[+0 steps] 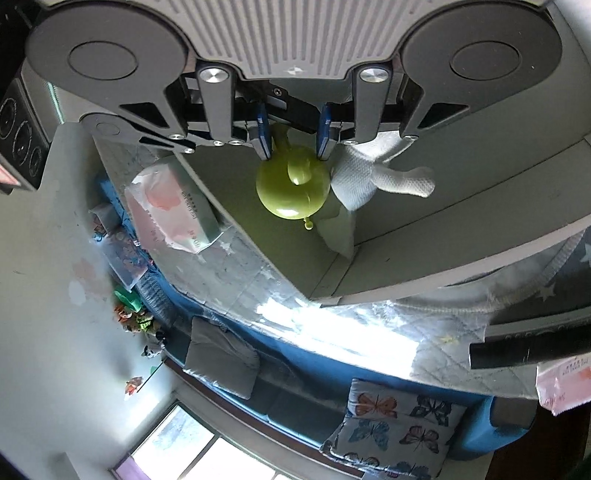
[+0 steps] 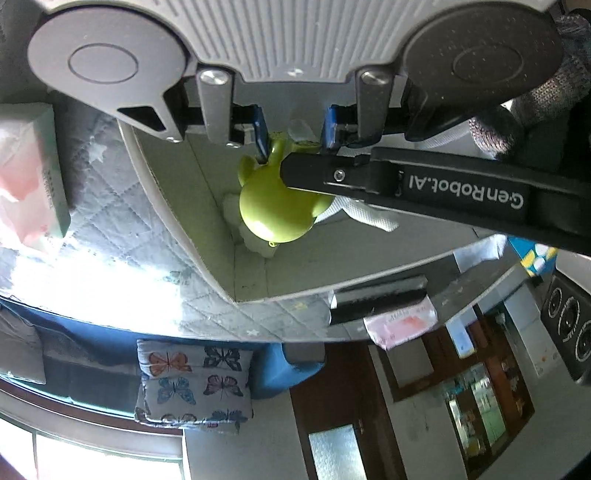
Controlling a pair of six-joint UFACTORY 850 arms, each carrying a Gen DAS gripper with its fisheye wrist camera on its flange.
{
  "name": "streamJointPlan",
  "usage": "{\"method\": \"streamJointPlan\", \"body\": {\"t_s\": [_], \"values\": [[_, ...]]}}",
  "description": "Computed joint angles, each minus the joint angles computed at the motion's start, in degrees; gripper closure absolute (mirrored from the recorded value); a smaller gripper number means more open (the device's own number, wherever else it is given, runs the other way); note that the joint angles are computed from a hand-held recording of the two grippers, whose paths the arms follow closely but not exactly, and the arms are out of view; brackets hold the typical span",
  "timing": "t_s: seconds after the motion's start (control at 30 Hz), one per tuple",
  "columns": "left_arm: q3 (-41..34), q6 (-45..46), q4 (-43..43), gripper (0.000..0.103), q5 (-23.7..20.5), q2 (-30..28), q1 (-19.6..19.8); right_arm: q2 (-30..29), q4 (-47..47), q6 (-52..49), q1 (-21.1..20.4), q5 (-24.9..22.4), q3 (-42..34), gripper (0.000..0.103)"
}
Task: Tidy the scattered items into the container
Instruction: 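Carry the green alien into the box with the left tool and release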
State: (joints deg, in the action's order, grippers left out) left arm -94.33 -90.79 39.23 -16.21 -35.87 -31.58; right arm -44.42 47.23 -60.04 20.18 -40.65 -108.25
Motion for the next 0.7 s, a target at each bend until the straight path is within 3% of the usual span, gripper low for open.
{"method": "streamJointPlan", "body": {"t_s": [0.23, 0.47, 0.57, 0.63, 0.7], "values": [[0.76, -1.19, 0.45, 0.073, 0.09, 0.31, 0.11, -2.78, -9.28, 6.69, 1.23, -0.76, -4.51, 0.074], [1.35, -4.10, 2.98, 0.073, -0.81, 0.89, -0.38, -2.31, -9.52, 6.05, 1.17, 0.00, -3.81, 0.070], [2.00, -7.38, 6.11, 0.073, -1.56, 1.65, -0.84, -0.90, -6.79, 3.60, 0.78, 1.02, -1.73, 0.062], [2.49, -9.55, 8.30, 0.073, -2.21, 2.28, -1.27, 0.36, -4.09, 1.23, 0.42, 1.60, 0.01, 0.052], [2.75, -11.60, 10.38, 0.073, -3.11, 2.83, -1.77, 2.00, -1.09, -1.80, 0.05, 2.56, 2.28, 0.051]]}}
